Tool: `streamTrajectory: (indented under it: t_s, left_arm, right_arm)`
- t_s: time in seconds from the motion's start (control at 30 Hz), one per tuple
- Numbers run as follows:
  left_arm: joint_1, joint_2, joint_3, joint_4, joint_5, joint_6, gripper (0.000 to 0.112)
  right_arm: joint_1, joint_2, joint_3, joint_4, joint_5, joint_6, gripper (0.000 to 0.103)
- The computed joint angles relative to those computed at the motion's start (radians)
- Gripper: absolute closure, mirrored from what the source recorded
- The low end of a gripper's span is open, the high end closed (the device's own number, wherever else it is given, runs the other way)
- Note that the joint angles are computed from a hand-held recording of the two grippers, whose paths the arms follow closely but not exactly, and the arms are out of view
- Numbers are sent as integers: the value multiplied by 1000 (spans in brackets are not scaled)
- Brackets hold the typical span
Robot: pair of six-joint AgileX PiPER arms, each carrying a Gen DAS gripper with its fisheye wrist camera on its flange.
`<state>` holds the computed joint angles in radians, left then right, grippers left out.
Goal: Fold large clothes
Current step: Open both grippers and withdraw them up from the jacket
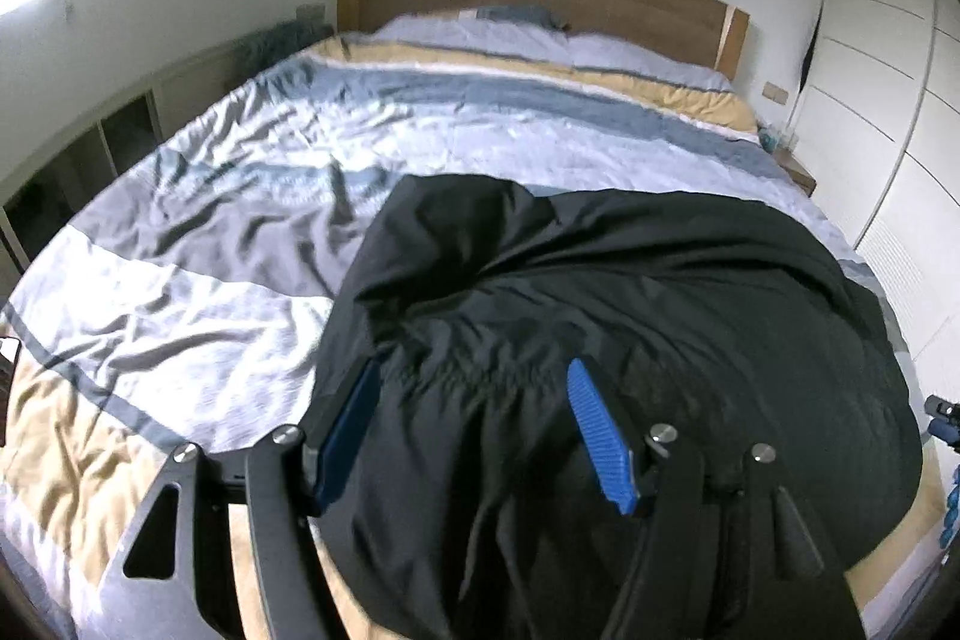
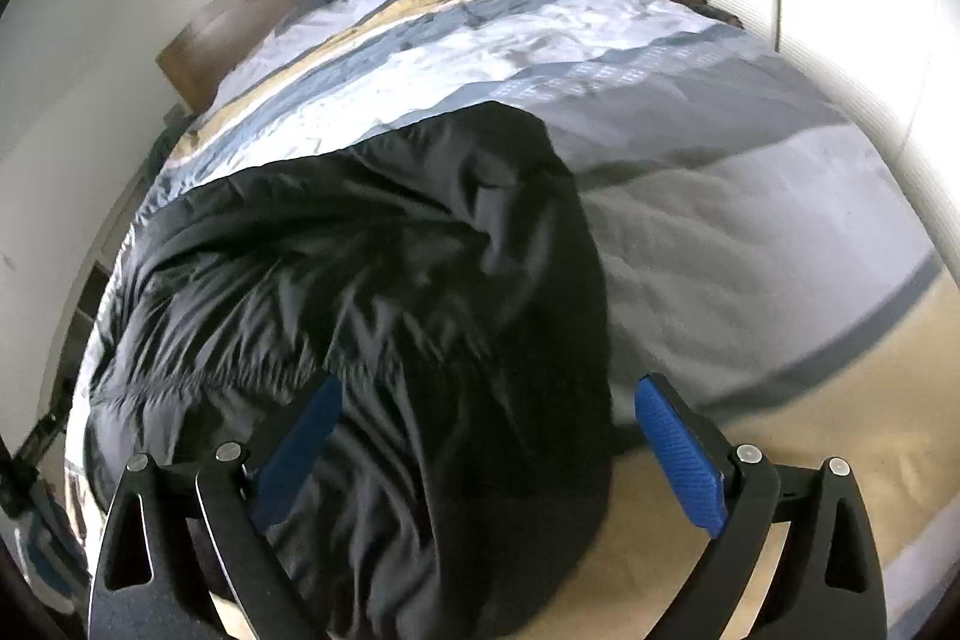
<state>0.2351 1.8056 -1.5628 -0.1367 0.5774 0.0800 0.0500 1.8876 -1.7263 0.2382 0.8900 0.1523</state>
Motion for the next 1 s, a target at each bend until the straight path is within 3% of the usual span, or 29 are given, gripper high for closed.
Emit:
streamTrajectory:
  t_s: [0.1, 0.27, 0.6, 0.77, 0.83, 1.0]
  left_arm:
    - [-5, -118, 149, 10, -86, 9, 49]
    - [-7, -289, 315, 6, -135, 64, 49]
    - [59, -610, 517, -124, -34, 231, 49]
    - [218, -686, 535, -344, 146, 436, 49]
    - [358, -665, 510, -476, 305, 536, 48]
    - [616, -579, 449, -655, 535, 655, 42]
  right_arm:
    - [-10, -95, 126, 15, -43, 2, 3]
    - [-32, -247, 315, 72, -92, -17, 1]
    - [-34, -520, 540, 89, -73, -42, 1]
    - [-33, -628, 590, 111, -41, -117, 1]
    - [-39, -657, 604, 117, -27, -152, 1]
    - [-205, -712, 672, 342, 28, -358, 1]
